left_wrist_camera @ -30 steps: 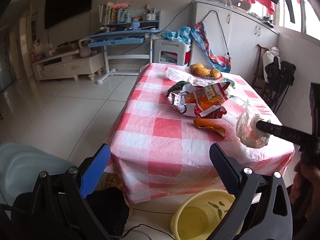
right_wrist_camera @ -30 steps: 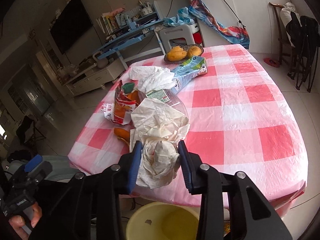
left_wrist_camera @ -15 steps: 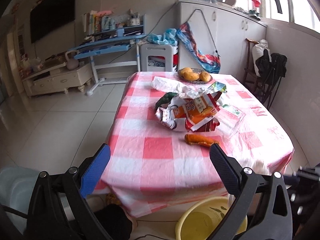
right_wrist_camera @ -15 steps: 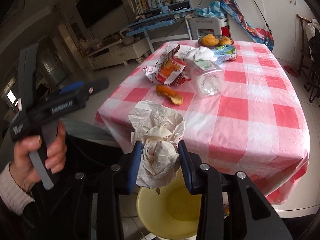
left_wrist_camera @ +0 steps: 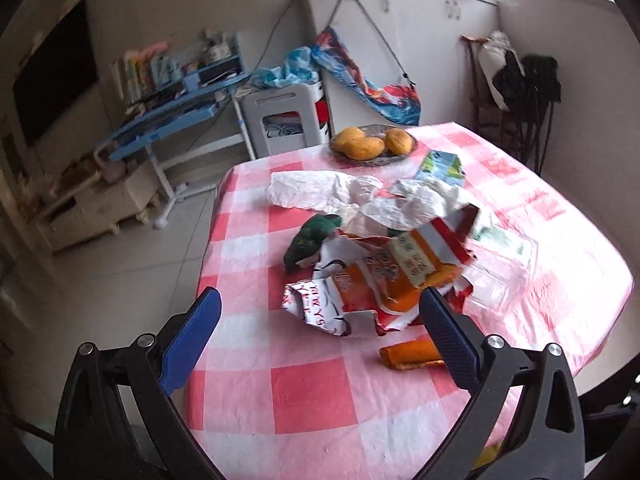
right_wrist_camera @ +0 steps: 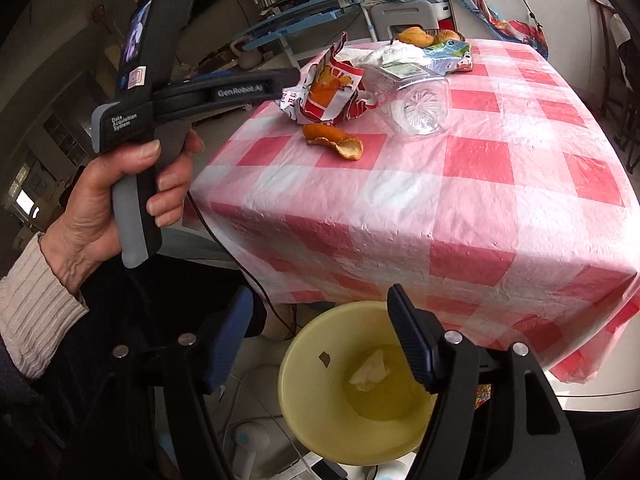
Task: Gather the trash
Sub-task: 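Drop the white tissue into the yellow basin with the right gripper, then grasp the orange-and-white snack bag with the left gripper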
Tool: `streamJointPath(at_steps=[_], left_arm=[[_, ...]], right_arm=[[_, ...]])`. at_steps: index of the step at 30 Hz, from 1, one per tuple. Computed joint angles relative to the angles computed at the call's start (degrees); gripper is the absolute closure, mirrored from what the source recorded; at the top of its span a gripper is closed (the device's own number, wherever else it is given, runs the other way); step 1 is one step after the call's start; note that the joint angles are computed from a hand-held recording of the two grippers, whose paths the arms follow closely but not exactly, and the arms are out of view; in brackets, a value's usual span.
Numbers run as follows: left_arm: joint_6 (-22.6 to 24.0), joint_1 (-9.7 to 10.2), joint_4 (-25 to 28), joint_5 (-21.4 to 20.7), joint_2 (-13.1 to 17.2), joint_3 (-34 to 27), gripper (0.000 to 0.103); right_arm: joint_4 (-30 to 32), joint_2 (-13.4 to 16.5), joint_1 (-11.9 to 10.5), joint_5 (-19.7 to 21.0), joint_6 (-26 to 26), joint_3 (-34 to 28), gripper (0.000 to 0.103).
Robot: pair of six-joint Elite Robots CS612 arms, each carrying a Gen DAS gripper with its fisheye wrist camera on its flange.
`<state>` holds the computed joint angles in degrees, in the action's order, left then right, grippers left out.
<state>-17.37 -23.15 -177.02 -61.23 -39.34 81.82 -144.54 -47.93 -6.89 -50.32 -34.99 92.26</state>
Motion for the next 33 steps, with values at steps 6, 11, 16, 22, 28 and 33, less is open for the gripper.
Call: streamJointPath(at_steps=[6,11,16,22,28,33], left_arm=[[-20.3,4.43,1.3,-11.0,0.5,-0.2,0.007],[-26.1,5.46,0.9,-14.4,2.7,-2.6,0.016],[-27.2,5.62,1.6,-15.9,4.1,-4.4,0.028],[-23.3,5.49,2.4,-17.8,5.2,-6.4,0.085],[-24.6,5.33,-1.7,-16.2,3.8,-4.1,0.094],[-26.1,4.88,-7.2,-14.2,0.9,0.7,0.095]], right_arm=[[2.9,0.8,0.3,2.8,0.1,-1.4,0.036],[4.6,0.6,0.5,2.9,-1.7,-1.4,0.036],[5.3,1.0,0.2,3.4,-0.5,-1.7,0.035],[5.3,1.0,0.4,3.0,-1.0,-1.6,0.035],[2.7,1.1,0.3,3.1,0.5,-1.2,0.035],[-2.1,0.7,0.0,4.8,2.1,-0.1,0.035]])
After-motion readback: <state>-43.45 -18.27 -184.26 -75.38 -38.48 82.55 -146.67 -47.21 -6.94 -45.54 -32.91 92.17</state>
